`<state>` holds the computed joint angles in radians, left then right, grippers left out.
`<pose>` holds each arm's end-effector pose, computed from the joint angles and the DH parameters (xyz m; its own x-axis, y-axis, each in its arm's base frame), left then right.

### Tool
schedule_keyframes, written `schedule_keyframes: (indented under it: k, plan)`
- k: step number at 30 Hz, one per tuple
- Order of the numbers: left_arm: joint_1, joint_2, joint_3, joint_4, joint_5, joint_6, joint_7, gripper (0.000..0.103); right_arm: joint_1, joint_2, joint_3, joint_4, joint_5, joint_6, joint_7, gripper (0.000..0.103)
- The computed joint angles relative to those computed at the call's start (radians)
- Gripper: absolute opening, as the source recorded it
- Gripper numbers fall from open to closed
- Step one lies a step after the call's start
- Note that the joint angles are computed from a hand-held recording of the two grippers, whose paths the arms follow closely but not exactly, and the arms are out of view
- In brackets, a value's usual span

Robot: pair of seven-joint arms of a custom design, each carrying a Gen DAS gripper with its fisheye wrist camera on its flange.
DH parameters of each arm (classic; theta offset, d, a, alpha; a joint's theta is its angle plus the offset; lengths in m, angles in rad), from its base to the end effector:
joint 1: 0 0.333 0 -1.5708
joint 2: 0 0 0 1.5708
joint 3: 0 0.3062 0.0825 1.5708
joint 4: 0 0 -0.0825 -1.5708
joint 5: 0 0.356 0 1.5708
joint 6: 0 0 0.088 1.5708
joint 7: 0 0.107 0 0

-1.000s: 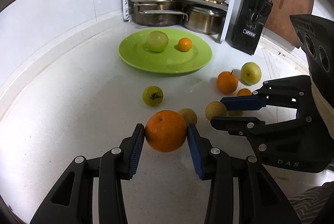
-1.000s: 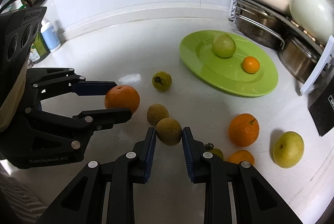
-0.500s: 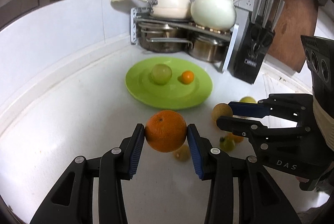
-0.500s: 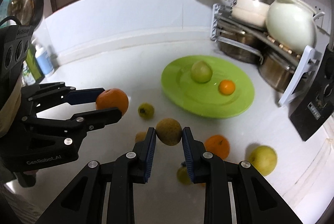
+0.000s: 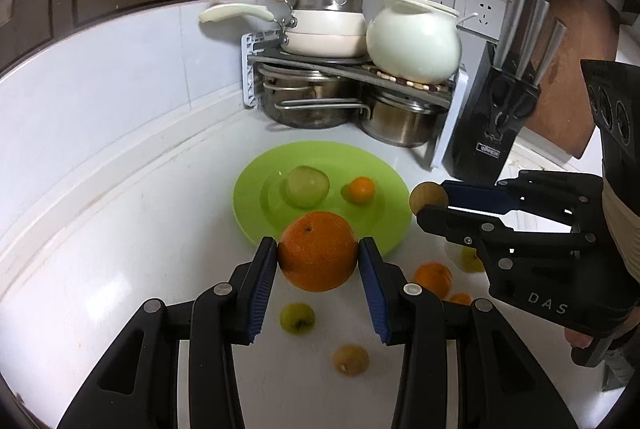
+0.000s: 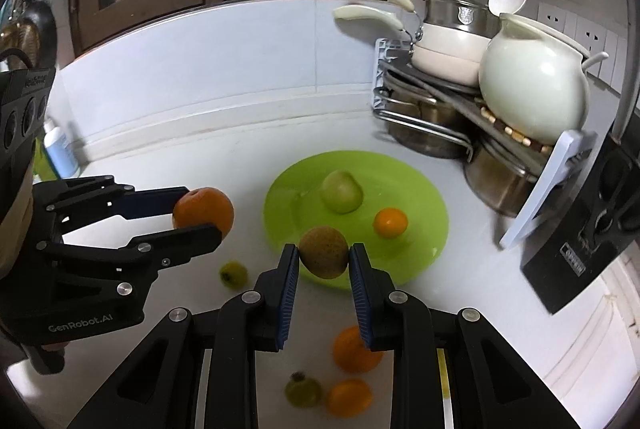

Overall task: Organize fruits
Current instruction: 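Carry the large orange and the brown kiwi over the green plate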

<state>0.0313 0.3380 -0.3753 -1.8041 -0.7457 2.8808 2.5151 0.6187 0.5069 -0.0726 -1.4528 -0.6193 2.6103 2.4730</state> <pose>0.6329 -0.1567 0.4474 -0.5626 -0.8233 0.0752 -0.5623 0.3144 -0.7648 0.5982 0.3914 0.4667 0.0991 -0.9951 0.0051 -0.6934 -0.0727 -0.7169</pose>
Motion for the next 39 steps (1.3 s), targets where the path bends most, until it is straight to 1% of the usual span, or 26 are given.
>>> schedule_keyframes:
  k: [3,8,10,12,15,17,18,20,23,28,35,39]
  plan:
    - [-0.023,0.040,0.024,0.060,0.063,-0.018,-0.054,0.042,-0.025,0.029,0.012,0.045,0.039,-0.010,-0.041,0.027]
    - [-0.058,0.125,0.066,0.187,0.206,-0.088,-0.190,0.042,-0.056,0.086,0.025,0.129,0.131,-0.055,-0.118,0.027]
    - [-0.071,0.161,0.080,0.238,0.263,-0.114,-0.243,0.042,-0.068,0.115,0.031,0.170,0.173,-0.081,-0.152,0.027]
    - [-0.073,0.190,0.082,0.280,0.306,-0.139,-0.279,0.042,-0.076,0.147,0.032,0.216,0.207,-0.112,-0.182,0.027]
    - [-0.085,0.249,0.092,0.369,0.374,-0.203,-0.337,0.042,-0.088,0.189,0.035,0.276,0.255,-0.147,-0.219,0.027]
    - [-0.100,0.297,0.107,0.445,0.423,-0.266,-0.383,0.042,-0.095,0.217,0.036,0.315,0.286,-0.174,-0.240,0.027]
    - [-0.101,0.311,0.106,0.468,0.437,-0.284,-0.395,0.042,-0.099,0.234,0.038,0.341,0.304,-0.193,-0.252,0.027]
    - [-0.114,0.360,0.115,0.545,0.472,-0.347,-0.431,0.042,-0.103,0.249,0.038,0.359,0.326,-0.207,-0.266,0.027]
    - [-0.127,0.412,0.123,0.625,0.511,-0.399,-0.466,0.042,-0.111,0.279,0.040,0.398,0.360,-0.236,-0.286,0.027]
    - [-0.141,0.466,0.126,0.710,0.550,-0.468,-0.498,0.042,-0.123,0.317,0.045,0.445,0.409,-0.272,-0.300,0.027]
    - [-0.163,0.521,0.137,0.794,0.592,-0.520,-0.526,0.042,-0.129,0.352,0.044,0.491,0.444,-0.308,-0.312,0.027]
    - [-0.168,0.532,0.138,0.813,0.603,-0.532,-0.532,0.042,-0.129,0.367,0.042,0.515,0.451,-0.321,-0.315,0.027]
